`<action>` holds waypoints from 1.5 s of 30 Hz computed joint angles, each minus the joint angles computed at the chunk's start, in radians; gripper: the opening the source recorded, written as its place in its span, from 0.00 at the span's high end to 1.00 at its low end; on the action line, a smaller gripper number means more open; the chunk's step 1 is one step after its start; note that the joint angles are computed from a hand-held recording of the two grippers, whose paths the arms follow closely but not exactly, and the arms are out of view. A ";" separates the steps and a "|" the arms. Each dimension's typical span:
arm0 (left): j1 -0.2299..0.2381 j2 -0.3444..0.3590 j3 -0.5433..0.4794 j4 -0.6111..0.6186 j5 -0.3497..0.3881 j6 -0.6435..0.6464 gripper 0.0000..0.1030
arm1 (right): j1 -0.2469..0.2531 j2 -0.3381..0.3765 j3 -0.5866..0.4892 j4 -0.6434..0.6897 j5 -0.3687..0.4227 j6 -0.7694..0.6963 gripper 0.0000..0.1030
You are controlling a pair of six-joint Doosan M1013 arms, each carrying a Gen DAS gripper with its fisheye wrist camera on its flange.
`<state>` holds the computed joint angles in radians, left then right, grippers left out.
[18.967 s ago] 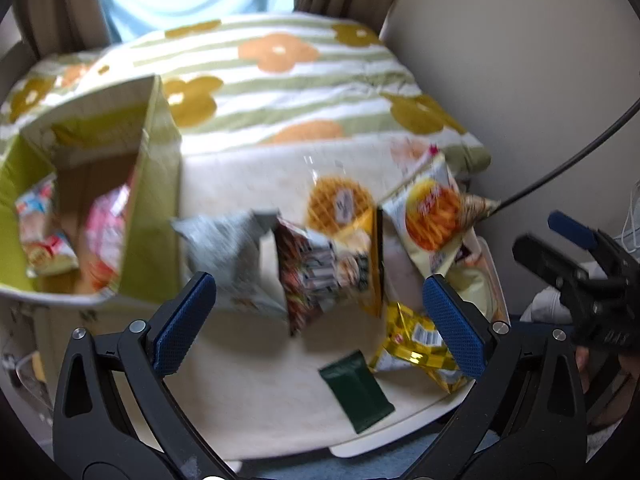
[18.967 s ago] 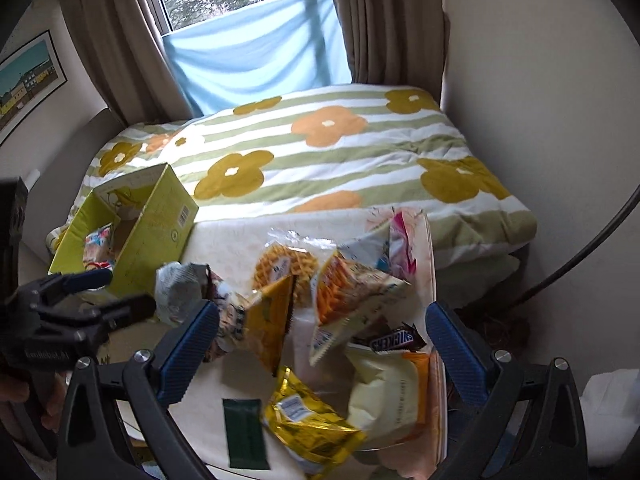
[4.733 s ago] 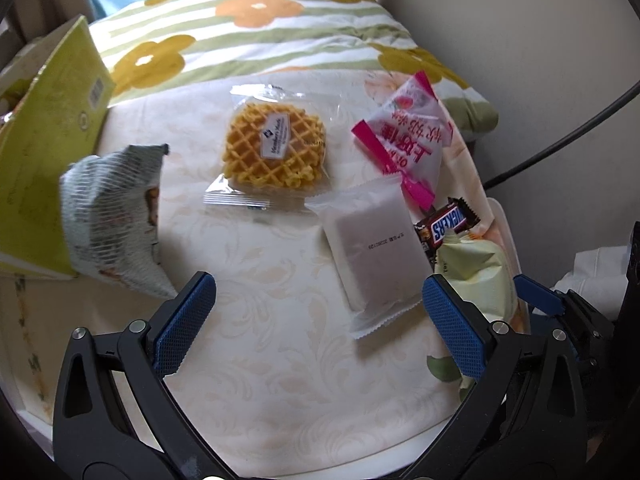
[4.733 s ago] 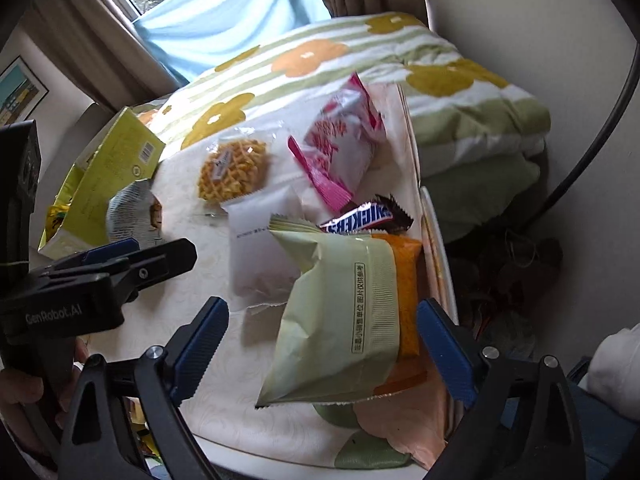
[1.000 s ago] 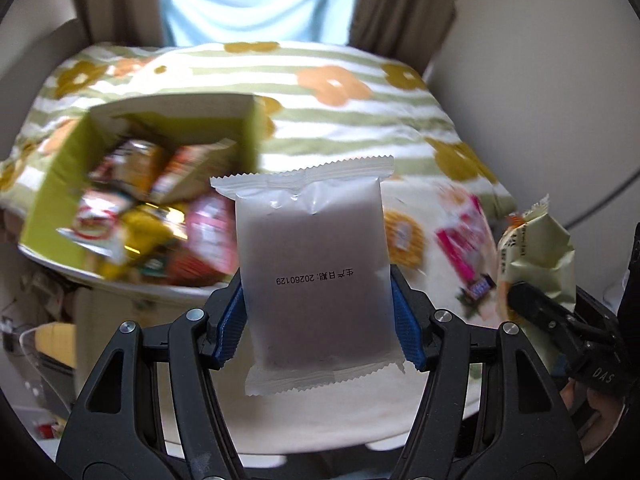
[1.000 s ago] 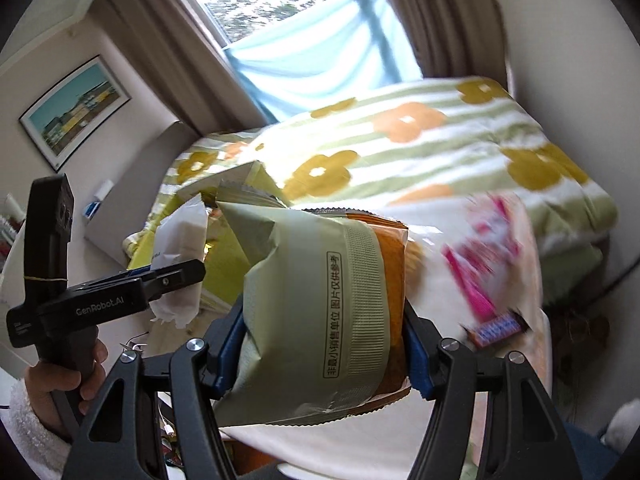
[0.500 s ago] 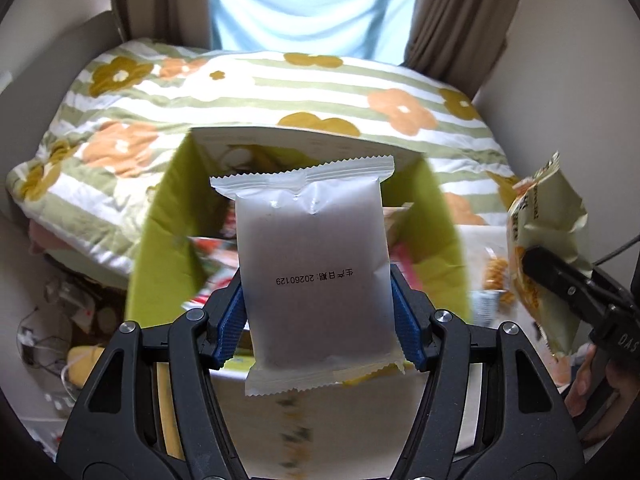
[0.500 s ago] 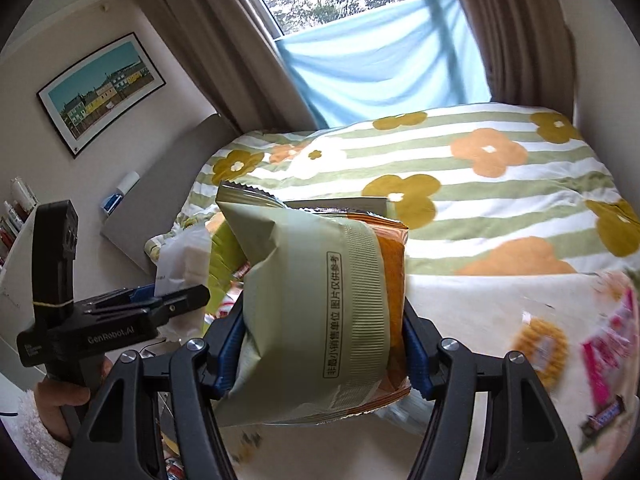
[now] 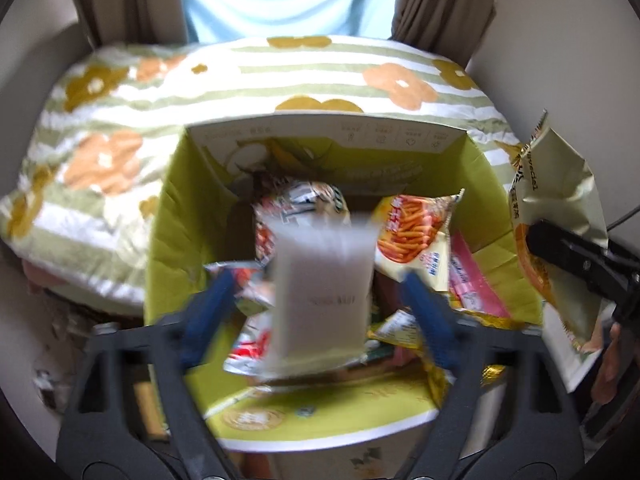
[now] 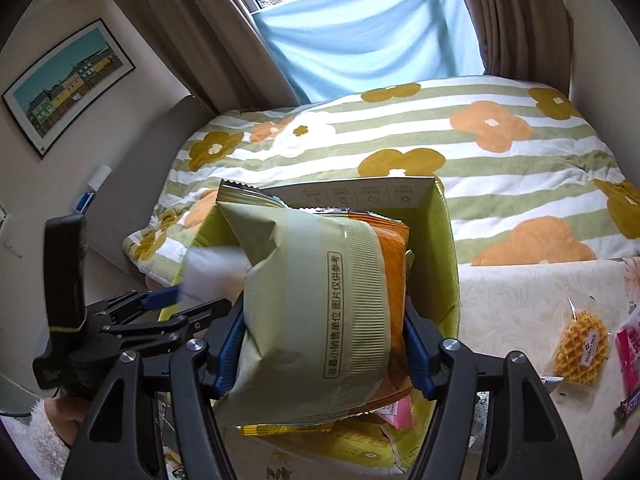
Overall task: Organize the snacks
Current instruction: 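Carry the white pack with the left tool while the right tool carries the pale green bag into the box, then open both tools to drop the packs into the box and withdraw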
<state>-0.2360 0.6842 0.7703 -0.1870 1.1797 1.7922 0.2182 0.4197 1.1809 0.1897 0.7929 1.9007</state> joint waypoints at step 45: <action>0.031 -0.113 0.155 -0.126 -0.038 0.012 0.00 | 0.052 -0.023 -0.005 -0.280 0.021 0.147 0.01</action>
<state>-0.2050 0.5717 0.9254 -0.3129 1.1417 1.8047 0.2699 0.3971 1.1760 -0.0899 0.8139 2.0476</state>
